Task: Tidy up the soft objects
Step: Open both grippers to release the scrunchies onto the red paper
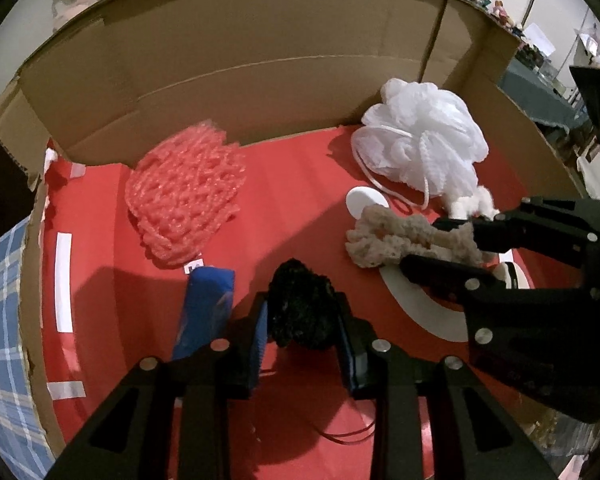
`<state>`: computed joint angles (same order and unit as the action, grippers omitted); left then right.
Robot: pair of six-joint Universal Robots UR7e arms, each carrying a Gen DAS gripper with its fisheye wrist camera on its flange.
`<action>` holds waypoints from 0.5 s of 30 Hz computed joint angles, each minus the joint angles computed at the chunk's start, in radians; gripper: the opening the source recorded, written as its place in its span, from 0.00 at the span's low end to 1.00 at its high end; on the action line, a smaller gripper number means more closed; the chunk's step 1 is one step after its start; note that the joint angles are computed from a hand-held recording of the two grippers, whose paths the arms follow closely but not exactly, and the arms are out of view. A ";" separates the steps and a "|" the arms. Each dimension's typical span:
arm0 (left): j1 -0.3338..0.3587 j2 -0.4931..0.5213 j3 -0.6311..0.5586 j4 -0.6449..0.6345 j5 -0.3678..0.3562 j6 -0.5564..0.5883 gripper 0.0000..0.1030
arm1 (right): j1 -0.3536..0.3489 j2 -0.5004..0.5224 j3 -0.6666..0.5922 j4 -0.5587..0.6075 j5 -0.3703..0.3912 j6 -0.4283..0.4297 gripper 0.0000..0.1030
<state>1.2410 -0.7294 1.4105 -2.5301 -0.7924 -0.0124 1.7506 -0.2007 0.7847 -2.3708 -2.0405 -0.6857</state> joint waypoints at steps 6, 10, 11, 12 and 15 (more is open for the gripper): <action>0.006 -0.017 0.028 -0.030 -0.005 0.008 0.32 | -0.008 -0.005 -0.011 0.018 0.013 0.016 0.29; 0.009 -0.010 0.028 -0.043 -0.007 0.015 0.34 | -0.007 -0.003 -0.009 0.015 0.013 0.017 0.30; 0.010 -0.008 0.025 -0.044 -0.007 0.017 0.34 | -0.006 -0.003 -0.009 0.016 0.011 0.018 0.30; 0.010 -0.008 0.025 -0.043 -0.007 0.016 0.34 | -0.006 -0.002 -0.011 0.017 0.012 0.017 0.30; 0.009 -0.002 0.021 -0.047 -0.007 0.019 0.36 | -0.005 -0.001 -0.009 0.015 0.012 0.020 0.30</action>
<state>1.2496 -0.7319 1.4317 -2.5768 -0.7989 0.0070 1.7456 -0.2018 0.7762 -2.3561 -2.0281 -0.6657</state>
